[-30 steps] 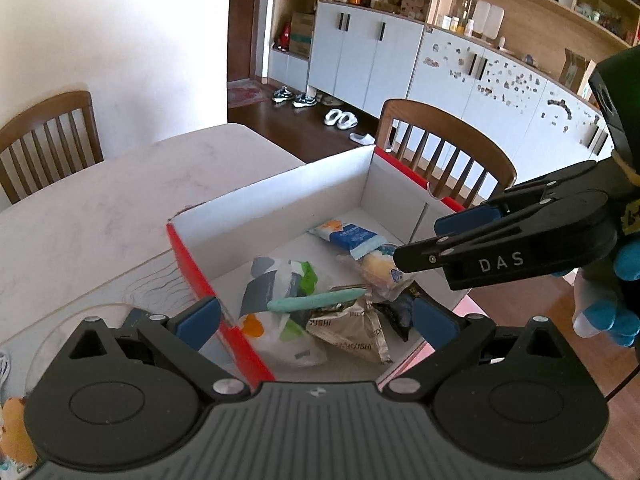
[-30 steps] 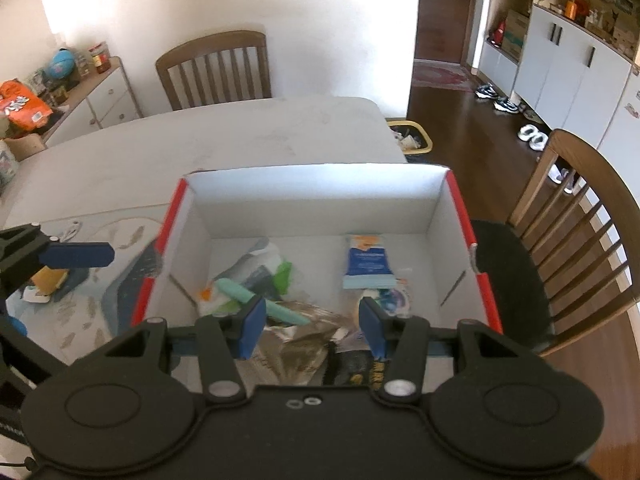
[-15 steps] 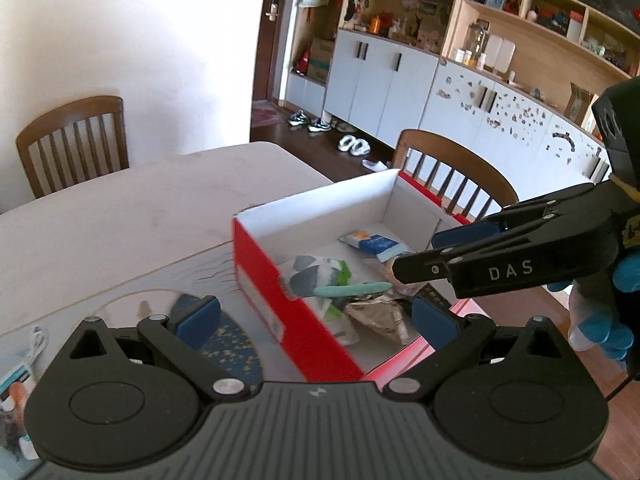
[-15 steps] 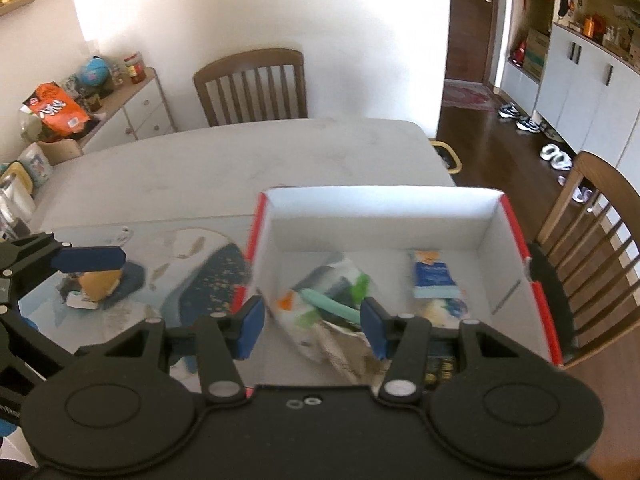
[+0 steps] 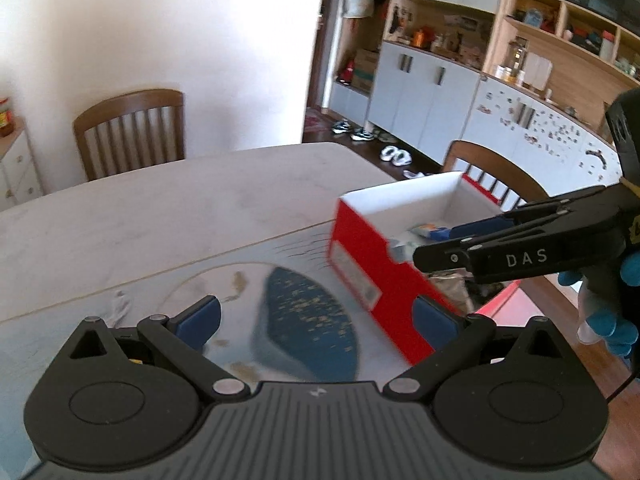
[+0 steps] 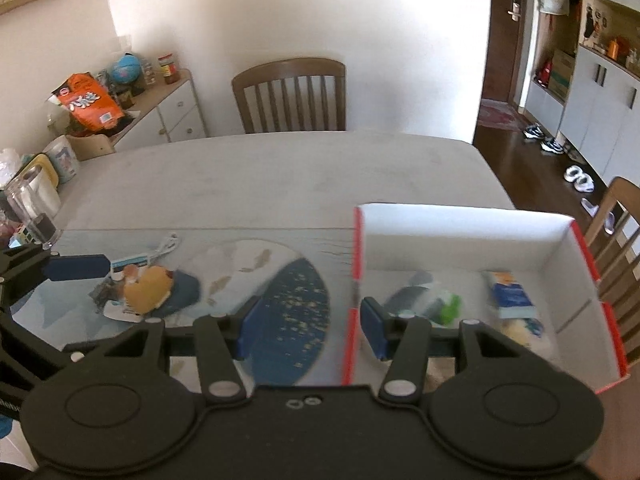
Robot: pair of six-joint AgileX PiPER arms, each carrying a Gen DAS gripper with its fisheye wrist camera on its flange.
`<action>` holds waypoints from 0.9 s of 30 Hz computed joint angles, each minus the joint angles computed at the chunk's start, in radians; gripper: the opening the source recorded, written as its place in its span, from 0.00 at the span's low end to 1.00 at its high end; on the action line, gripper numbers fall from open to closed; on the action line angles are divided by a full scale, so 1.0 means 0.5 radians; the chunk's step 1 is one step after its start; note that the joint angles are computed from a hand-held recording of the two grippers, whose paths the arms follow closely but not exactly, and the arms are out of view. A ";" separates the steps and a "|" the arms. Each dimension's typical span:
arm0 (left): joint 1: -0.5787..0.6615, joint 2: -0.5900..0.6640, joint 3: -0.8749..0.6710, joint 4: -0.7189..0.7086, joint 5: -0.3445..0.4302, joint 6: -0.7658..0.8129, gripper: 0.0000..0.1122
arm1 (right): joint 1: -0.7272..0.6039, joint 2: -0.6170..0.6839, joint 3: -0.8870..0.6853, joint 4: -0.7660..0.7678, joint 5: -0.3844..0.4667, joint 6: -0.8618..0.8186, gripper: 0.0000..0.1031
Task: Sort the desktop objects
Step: 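Withdraw both open grippers from the box toward the remaining table items, then move the right gripper to the yellow plush toy while the left approaches the grey mesh pouch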
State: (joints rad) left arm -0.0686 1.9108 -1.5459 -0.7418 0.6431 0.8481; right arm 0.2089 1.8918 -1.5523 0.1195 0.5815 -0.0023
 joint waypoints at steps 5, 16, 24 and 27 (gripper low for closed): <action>0.165 -0.020 0.060 -0.071 0.026 0.129 0.91 | 0.122 0.051 -0.013 -0.035 -0.068 0.064 0.51; 0.519 0.113 0.024 -0.148 0.108 0.303 0.91 | 0.331 0.266 -0.194 -0.060 -0.114 0.131 0.51; 0.670 0.270 -0.089 -0.094 0.155 0.306 0.91 | 0.441 0.397 -0.326 -0.017 -0.129 0.088 0.64; 0.709 0.335 -0.137 -0.053 0.165 0.303 0.91 | 0.466 0.451 -0.374 0.074 -0.154 0.003 0.74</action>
